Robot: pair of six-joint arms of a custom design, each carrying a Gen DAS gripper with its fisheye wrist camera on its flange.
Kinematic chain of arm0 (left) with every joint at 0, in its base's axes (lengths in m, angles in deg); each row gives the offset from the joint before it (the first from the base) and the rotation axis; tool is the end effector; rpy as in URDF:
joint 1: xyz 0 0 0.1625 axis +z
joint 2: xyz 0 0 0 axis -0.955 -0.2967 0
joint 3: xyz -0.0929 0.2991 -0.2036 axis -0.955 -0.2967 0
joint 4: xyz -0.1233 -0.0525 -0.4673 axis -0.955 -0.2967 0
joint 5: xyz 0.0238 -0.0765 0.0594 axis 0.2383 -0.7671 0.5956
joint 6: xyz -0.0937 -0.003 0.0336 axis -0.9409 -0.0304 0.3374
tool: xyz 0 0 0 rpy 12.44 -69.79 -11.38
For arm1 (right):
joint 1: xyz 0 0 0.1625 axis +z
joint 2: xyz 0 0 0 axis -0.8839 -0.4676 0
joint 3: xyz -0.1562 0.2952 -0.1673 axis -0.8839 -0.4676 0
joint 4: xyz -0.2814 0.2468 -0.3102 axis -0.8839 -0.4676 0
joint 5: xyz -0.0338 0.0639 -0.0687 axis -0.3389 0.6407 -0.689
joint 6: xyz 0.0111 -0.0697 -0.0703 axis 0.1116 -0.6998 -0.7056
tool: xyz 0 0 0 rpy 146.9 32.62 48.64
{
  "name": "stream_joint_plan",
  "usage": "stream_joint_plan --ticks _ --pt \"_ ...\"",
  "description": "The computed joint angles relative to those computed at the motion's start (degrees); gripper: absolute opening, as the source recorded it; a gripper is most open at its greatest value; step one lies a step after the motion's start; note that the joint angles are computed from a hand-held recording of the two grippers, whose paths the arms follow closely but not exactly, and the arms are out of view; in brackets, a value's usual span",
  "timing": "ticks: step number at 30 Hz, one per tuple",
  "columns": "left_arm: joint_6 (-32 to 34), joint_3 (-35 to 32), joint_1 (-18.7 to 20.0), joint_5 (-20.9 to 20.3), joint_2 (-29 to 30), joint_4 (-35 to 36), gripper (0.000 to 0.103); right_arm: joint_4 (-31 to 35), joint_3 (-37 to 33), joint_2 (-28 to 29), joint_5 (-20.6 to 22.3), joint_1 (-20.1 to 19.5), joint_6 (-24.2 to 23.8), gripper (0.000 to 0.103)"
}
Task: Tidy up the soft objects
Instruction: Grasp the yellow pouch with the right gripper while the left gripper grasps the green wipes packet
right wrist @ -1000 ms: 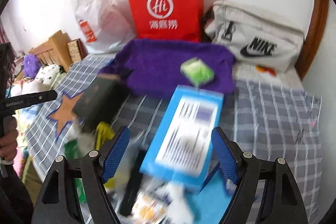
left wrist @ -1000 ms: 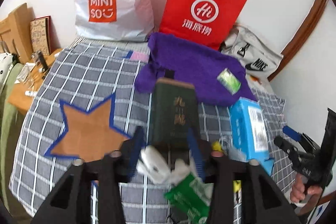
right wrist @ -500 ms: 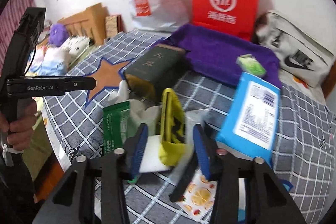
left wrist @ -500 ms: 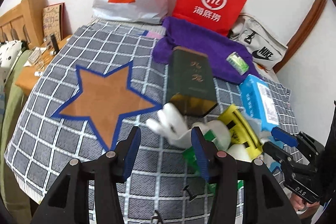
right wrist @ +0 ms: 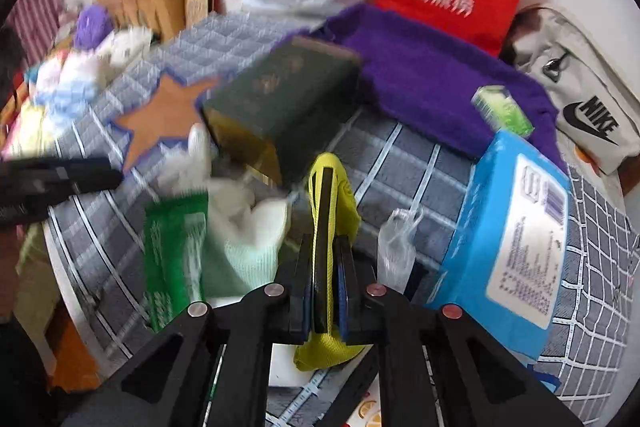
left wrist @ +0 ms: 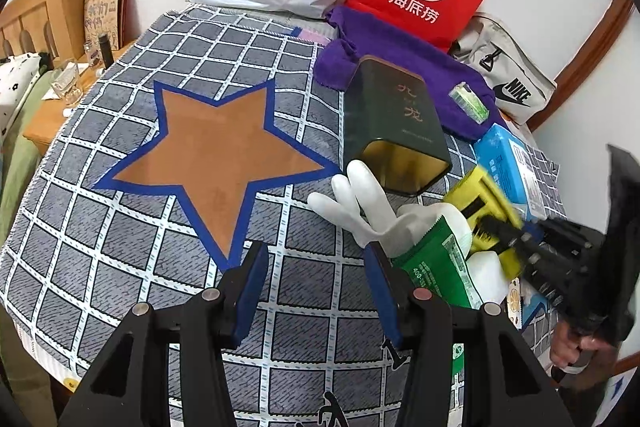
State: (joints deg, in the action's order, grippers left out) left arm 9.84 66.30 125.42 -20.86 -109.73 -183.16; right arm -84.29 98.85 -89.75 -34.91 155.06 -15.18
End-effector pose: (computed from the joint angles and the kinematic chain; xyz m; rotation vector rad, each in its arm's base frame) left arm -0.1467 -0.5269 0.1246 -0.0157 2.5031 -0.7718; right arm 0.1271 -0.5928 0.1077 1.0329 -2.3252 0.4581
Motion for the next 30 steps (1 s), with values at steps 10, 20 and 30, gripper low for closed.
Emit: stream_joint_plan --ticks 10,20,30 --pt "-0.17 0.09 -1.22 -2.06 0.75 -0.03 0.048 4.28 4.75 -10.29 14.31 -1.41 5.64 0.009" --pt "-1.66 -0.63 -1.51 -7.79 4.24 1.27 0.055 -0.62 10.75 -17.67 16.61 -5.27 4.00 0.009" --pt "-4.74 -2.62 0.56 -14.30 8.45 -2.90 0.062 -0.06 15.71 -23.95 16.93 -10.96 0.47 0.009"
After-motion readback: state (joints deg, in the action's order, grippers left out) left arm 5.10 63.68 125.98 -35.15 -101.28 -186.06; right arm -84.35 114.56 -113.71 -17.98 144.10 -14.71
